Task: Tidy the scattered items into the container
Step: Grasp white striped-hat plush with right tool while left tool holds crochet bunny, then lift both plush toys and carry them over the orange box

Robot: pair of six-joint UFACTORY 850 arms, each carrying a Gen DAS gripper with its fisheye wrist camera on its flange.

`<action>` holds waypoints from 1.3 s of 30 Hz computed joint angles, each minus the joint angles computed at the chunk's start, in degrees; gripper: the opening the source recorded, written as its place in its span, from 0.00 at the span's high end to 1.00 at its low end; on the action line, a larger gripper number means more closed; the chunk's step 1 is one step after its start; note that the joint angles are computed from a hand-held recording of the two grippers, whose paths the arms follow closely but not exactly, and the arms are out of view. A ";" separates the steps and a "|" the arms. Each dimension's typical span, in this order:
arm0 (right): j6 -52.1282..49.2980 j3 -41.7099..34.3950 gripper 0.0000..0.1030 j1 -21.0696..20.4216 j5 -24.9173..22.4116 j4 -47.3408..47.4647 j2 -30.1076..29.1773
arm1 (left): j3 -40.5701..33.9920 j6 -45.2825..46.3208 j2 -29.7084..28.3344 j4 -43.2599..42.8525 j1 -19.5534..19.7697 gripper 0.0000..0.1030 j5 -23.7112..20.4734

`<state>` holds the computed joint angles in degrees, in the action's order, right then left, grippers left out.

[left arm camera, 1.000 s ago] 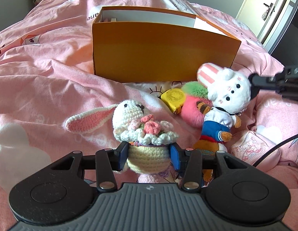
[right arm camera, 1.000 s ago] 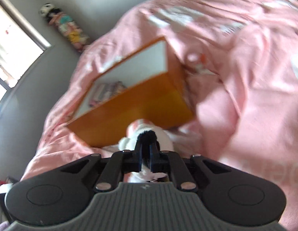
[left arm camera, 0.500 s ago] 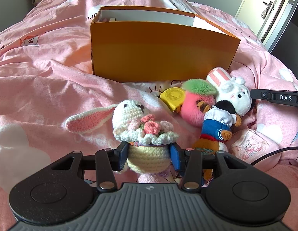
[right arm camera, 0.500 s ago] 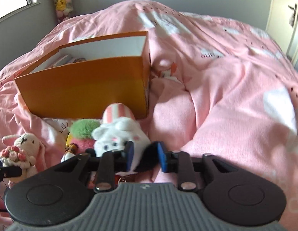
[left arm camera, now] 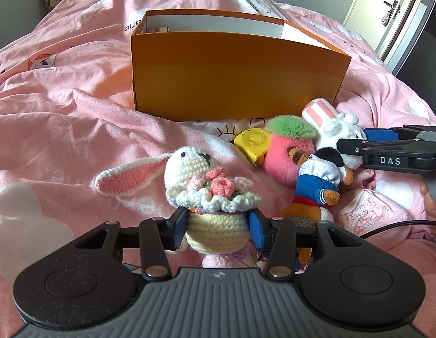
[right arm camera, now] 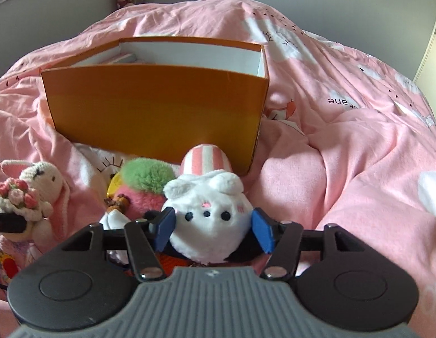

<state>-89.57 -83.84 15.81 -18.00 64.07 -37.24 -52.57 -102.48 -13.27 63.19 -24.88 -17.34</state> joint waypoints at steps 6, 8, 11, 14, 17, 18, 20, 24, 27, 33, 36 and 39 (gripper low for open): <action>2.61 -1.77 0.27 0.02 -0.84 -3.14 -2.17 | -0.20 -0.48 -0.47 1.01 0.49 0.49 0.80; 3.84 -2.52 0.26 -0.21 -1.69 -3.59 -2.83 | -0.36 0.25 -0.71 0.48 0.66 0.49 0.99; 6.77 -4.19 0.23 -0.50 -3.25 -5.08 -4.24 | -0.69 1.56 -1.07 -0.54 0.80 0.49 1.04; 8.67 -5.60 0.22 -0.46 -3.87 -5.91 -5.52 | -0.86 2.49 -1.23 -1.21 0.91 0.49 1.06; 11.07 -6.82 0.22 -0.23 -4.01 -7.74 -6.68 | -0.86 2.37 -1.30 -1.15 0.93 0.49 1.10; 11.38 -6.86 0.23 -0.18 -3.86 -8.02 -6.76 | -0.85 2.11 -1.29 -0.90 0.94 0.49 1.15; 10.78 -6.58 0.25 -0.19 -3.72 -7.44 -6.58 | -0.84 1.81 -1.31 -0.66 0.96 0.49 1.20; 9.63 -5.86 0.28 -0.26 -3.36 -6.07 -6.05 | -0.40 -2.36 -0.99 3.58 0.84 0.49 1.17; 9.53 -5.66 0.30 -0.30 -3.24 -5.83 -5.71 | -0.02 -5.58 -0.56 6.75 0.53 0.49 0.71; 8.06 -4.55 0.31 -0.79 -3.97 -3.68 -4.03 | 0.78 -11.85 0.63 13.87 -0.42 0.49 -0.83; 5.97 -3.48 0.31 -1.19 -4.51 -1.14 -2.66 | 0.83 -14.33 1.26 17.14 -1.08 0.49 -2.08; 3.38 -2.63 0.31 -1.70 -5.39 2.15 -1.15 | 0.77 -16.39 2.03 20.29 -1.54 0.49 -3.17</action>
